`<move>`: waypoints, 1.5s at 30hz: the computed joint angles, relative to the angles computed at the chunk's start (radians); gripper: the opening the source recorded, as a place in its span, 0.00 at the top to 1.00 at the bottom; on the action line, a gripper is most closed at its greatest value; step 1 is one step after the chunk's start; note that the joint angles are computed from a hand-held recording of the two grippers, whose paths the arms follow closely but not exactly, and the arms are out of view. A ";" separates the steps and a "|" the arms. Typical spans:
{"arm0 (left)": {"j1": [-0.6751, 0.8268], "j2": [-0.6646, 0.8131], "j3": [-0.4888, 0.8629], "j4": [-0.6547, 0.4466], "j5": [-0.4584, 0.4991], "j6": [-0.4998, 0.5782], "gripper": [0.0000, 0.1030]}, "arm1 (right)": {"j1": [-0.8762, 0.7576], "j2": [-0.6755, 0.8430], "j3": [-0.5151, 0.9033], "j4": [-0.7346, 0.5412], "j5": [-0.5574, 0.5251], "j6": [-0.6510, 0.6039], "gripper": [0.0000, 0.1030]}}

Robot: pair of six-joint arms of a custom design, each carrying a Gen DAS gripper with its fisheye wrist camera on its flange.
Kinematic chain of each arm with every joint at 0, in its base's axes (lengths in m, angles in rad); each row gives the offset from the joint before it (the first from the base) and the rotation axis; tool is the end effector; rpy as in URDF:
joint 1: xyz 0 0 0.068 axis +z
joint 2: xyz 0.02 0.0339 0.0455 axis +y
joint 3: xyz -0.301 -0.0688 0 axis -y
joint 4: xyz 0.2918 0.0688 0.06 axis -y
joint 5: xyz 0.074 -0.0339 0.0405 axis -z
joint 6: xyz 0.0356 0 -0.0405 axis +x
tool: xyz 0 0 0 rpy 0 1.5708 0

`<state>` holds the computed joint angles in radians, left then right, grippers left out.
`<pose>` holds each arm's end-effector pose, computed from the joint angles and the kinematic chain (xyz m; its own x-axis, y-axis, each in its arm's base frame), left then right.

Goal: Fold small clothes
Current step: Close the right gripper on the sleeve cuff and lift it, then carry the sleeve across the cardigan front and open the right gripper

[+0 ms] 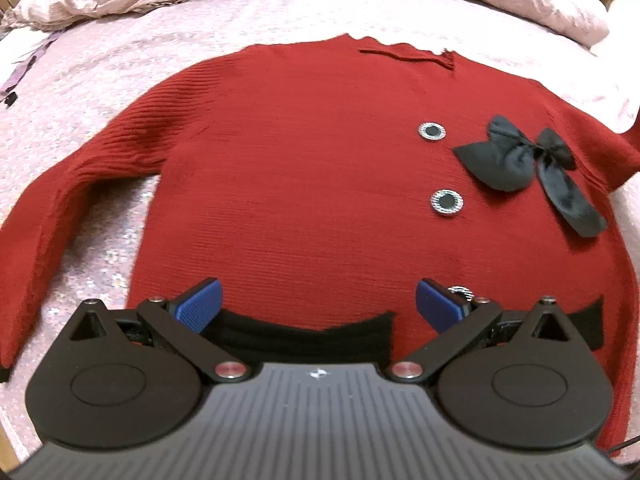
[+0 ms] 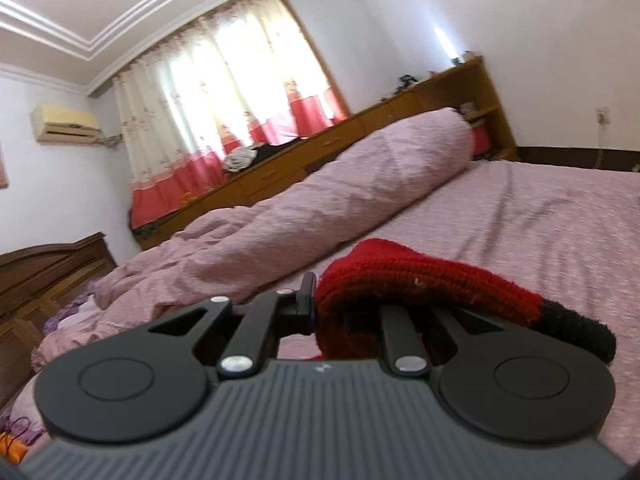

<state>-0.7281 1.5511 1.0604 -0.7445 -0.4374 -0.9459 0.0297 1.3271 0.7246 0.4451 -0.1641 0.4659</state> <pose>0.2599 -0.2115 0.2295 -0.8168 -0.2561 -0.5170 -0.2799 0.9595 -0.0331 0.3292 0.0156 0.2726 -0.2256 0.4367 -0.8709 -0.0999 0.8788 0.4666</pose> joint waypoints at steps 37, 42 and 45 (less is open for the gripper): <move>0.234 -0.210 -0.204 0.010 -0.066 0.124 0.00 | 0.508 0.525 0.303 -0.142 0.011 -0.118 0.59; 0.213 -0.218 -0.182 -0.009 -0.087 0.119 0.00 | 0.514 0.453 0.274 -0.217 -0.012 -0.120 0.35; 0.195 -0.217 -0.161 -0.019 -0.109 0.124 0.00 | 0.501 0.386 0.240 -0.280 -0.040 -0.115 0.33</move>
